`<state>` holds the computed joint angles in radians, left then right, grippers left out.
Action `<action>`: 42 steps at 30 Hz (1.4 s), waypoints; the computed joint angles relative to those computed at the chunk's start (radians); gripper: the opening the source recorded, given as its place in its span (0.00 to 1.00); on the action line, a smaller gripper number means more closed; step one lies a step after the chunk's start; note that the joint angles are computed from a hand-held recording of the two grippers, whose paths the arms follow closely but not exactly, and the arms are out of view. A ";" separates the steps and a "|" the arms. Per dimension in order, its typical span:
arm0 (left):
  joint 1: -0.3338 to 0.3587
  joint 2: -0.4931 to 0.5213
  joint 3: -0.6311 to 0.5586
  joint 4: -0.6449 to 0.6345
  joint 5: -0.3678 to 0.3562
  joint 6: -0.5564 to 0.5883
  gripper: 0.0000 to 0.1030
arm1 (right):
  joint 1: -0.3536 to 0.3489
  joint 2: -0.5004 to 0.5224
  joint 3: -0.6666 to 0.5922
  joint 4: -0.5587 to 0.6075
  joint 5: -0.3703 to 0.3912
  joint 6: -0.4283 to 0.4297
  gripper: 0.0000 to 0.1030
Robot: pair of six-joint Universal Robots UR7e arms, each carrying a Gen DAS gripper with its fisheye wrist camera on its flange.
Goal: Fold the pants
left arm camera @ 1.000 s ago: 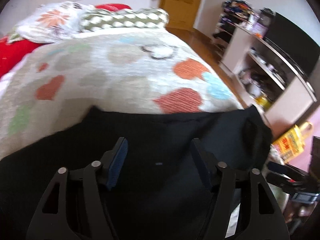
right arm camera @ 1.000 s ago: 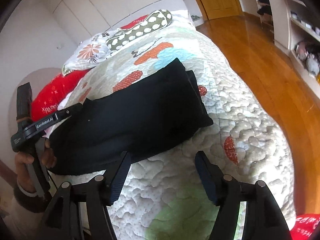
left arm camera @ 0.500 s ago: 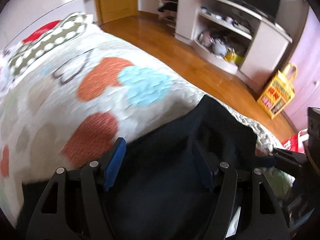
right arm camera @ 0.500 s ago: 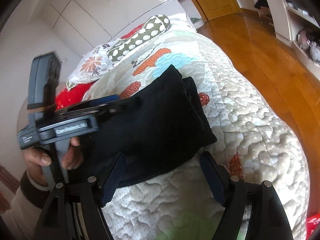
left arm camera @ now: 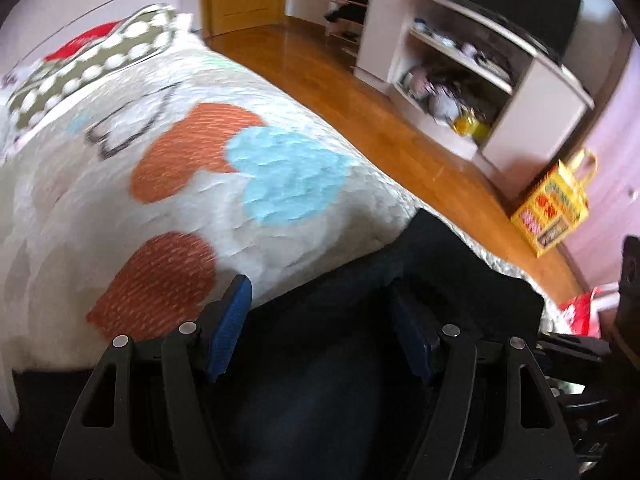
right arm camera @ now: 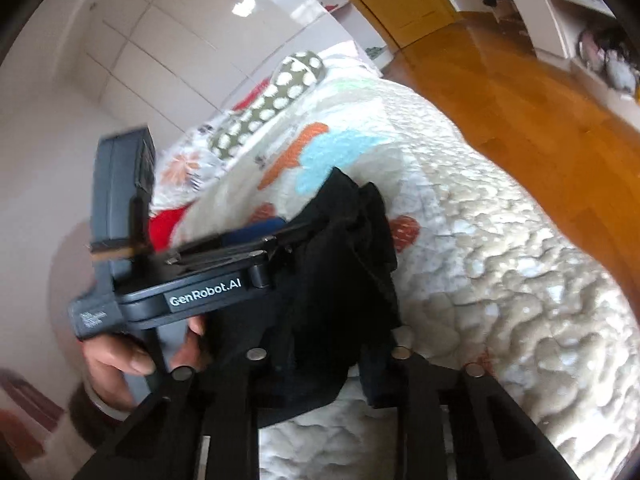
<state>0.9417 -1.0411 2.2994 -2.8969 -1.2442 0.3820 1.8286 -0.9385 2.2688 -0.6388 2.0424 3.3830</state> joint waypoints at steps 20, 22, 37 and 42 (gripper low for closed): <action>0.383 -0.417 -0.112 0.351 -0.186 -0.130 0.69 | 0.170 0.458 -0.650 0.566 -0.149 -0.118 0.37; 0.393 -0.439 -0.089 0.346 -0.187 -0.119 0.69 | 0.182 0.415 -0.586 0.507 -0.175 -0.152 0.41; 0.261 -0.441 0.104 0.176 -0.016 -0.103 0.21 | 0.149 0.268 -0.378 0.355 -0.009 -0.052 0.46; 0.296 -0.513 0.108 0.178 -0.051 -0.112 0.17 | 0.176 0.258 -0.390 0.341 -0.007 -0.098 0.46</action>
<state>1.2377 -1.5536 2.4074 -2.7192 -1.2950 0.2698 2.0043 -0.6805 1.8789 -0.2975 2.0354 3.2854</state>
